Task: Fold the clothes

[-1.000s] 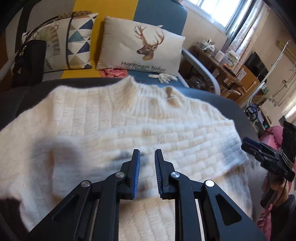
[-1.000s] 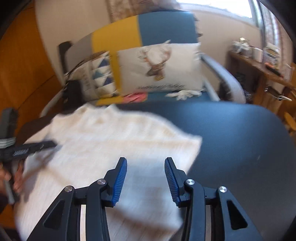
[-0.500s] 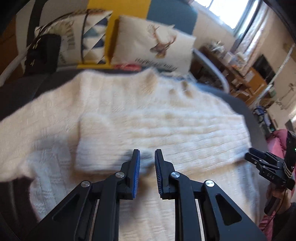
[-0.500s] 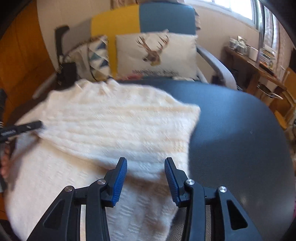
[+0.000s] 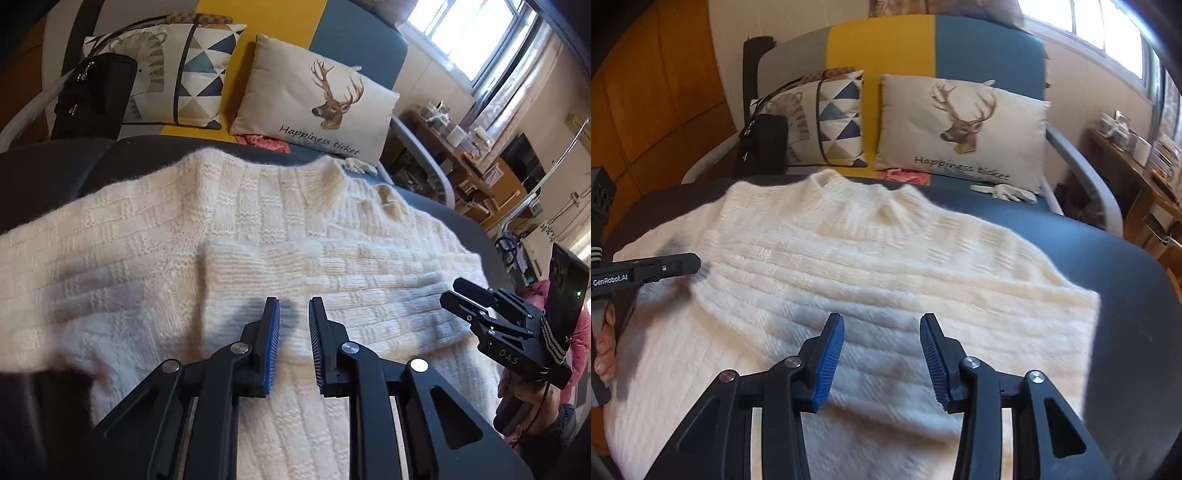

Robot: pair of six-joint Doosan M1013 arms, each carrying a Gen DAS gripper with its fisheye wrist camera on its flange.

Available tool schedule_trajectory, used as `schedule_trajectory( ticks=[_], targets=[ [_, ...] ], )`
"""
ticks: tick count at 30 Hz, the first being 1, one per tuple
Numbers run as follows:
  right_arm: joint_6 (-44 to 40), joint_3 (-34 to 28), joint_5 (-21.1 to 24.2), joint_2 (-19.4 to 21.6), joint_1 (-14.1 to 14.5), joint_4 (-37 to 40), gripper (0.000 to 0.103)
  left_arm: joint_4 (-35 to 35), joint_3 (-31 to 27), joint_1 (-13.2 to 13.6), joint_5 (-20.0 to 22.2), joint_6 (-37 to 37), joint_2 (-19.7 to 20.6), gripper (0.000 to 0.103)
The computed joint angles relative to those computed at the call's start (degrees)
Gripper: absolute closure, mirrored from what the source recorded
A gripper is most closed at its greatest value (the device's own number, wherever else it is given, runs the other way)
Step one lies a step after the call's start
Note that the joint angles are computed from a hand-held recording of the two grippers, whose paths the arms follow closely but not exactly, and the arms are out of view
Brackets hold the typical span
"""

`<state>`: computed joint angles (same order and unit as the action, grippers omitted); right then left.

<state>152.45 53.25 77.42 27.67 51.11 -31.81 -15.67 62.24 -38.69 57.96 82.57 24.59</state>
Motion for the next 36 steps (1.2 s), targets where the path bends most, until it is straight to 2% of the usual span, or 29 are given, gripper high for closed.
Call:
schedule_trajectory(
  ticks=[4, 8, 10, 15, 20, 22, 23, 26, 29, 32, 33, 35, 36],
  targets=[
    [-2.1, -3.3, 3.1, 2.8, -0.8, 1.1, 0.060, 2.9, -2.1, -0.3, 2.8, -0.2, 1.5, 0.085],
    [-1.1, -2.6, 0.7, 2.1, -1.1, 0.7, 0.059, -1.5, -3.1, -0.2, 1.0, 2.7, 1.7, 0.085],
    [-2.1, -3.8, 2.3, 2.8, -1.3, -0.4, 0.059, -1.6, -5.2, -0.7, 1.7, 3.6, 2.8, 0.085],
    [-4.0, -4.1, 2.7, 3.3, -3.0, 2.8, 0.057, 4.8, -11.7, -2.9, 8.5, 0.9, 7.5, 0.085],
    [-2.9, -3.6, 3.2, 2.5, -2.8, 0.3, 0.056, 1.8, -11.2, -2.6, 4.6, 0.5, 6.9, 0.085],
    [-2.7, -3.5, 4.8, 2.7, -3.4, 1.1, 0.056, 5.0, -14.1, -3.5, 7.5, 0.1, 8.5, 0.085],
    [-2.2, -2.6, 3.8, 2.4, -3.6, 1.5, 0.054, 6.5, -16.0, -3.8, 10.3, -0.2, 9.7, 0.085],
    [-1.7, -1.9, 3.1, 1.5, -3.7, 2.0, 0.054, 5.3, -16.1, -3.5, 10.7, -0.5, 9.9, 0.085],
    [-0.2, 1.2, -0.6, -1.4, -2.4, 1.5, 0.054, 2.5, -10.7, -2.6, 5.7, -0.1, 6.0, 0.085],
    [0.1, 3.1, 0.3, -3.1, -0.3, 1.2, 0.054, 1.4, -5.8, -2.3, 3.0, 1.3, 2.7, 0.085],
    [0.7, 3.7, 1.3, -3.4, 0.4, 1.4, 0.053, 4.0, -5.6, -2.8, 4.2, 0.9, 2.8, 0.085],
    [1.9, 3.7, 6.8, -2.7, 1.0, 2.4, 0.053, 6.2, -5.8, -3.1, 7.1, 0.5, 3.5, 0.085],
    [3.1, 4.9, 6.4, -3.3, 1.2, 2.7, 0.053, 5.8, -5.6, -3.0, 6.7, -0.1, 3.2, 0.085]
  ],
)
